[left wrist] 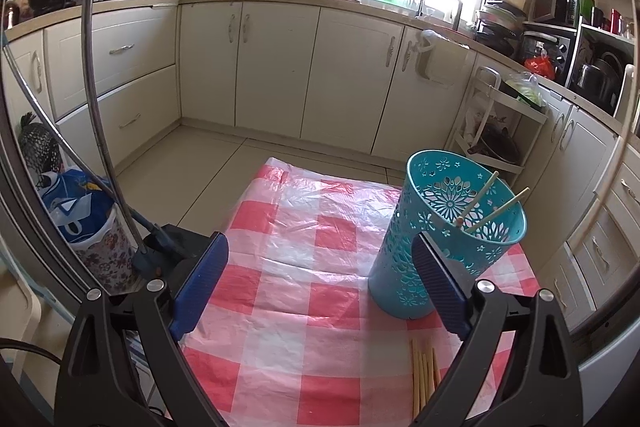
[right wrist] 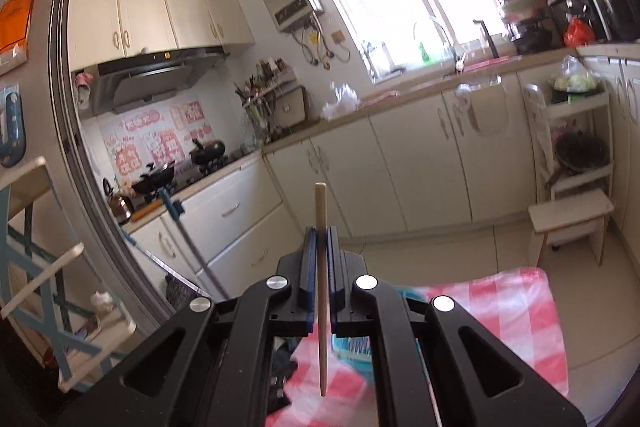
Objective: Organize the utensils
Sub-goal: 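Carry the stick over the teal basket and open the right gripper, then move the left gripper back to the stick pile and grasp one stick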
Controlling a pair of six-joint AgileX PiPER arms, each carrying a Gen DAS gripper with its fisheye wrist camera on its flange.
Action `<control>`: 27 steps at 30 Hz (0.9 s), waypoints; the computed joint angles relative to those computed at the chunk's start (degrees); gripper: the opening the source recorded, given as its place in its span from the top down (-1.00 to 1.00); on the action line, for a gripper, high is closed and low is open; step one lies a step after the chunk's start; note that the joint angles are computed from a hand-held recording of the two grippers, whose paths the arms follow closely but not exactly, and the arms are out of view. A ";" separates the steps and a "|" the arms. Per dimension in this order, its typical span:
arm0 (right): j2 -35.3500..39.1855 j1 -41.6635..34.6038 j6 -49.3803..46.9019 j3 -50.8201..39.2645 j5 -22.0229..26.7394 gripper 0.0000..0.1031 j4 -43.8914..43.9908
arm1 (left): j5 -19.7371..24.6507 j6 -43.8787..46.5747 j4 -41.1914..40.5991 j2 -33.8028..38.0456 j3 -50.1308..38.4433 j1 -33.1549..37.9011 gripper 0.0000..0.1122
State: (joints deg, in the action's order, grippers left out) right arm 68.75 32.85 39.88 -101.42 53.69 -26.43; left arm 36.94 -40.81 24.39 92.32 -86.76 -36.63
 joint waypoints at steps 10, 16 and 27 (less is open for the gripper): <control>9.54 -6.57 3.44 2.78 -5.62 0.88 -5.35 | 0.77 1.29 -1.38 -0.08 -0.64 0.42 -0.60; 10.52 -8.49 4.27 11.07 -7.28 0.88 -2.08 | 1.32 1.47 -1.49 -0.07 -0.65 0.16 -0.62; -2.54 2.60 14.14 26.83 -1.14 0.52 -8.20 | 2.41 1.89 -0.71 0.73 -0.81 -1.15 -0.65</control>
State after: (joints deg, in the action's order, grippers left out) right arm 66.21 35.46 54.02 -74.60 52.55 -34.63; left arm 39.35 -38.92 23.68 93.05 -87.57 -37.78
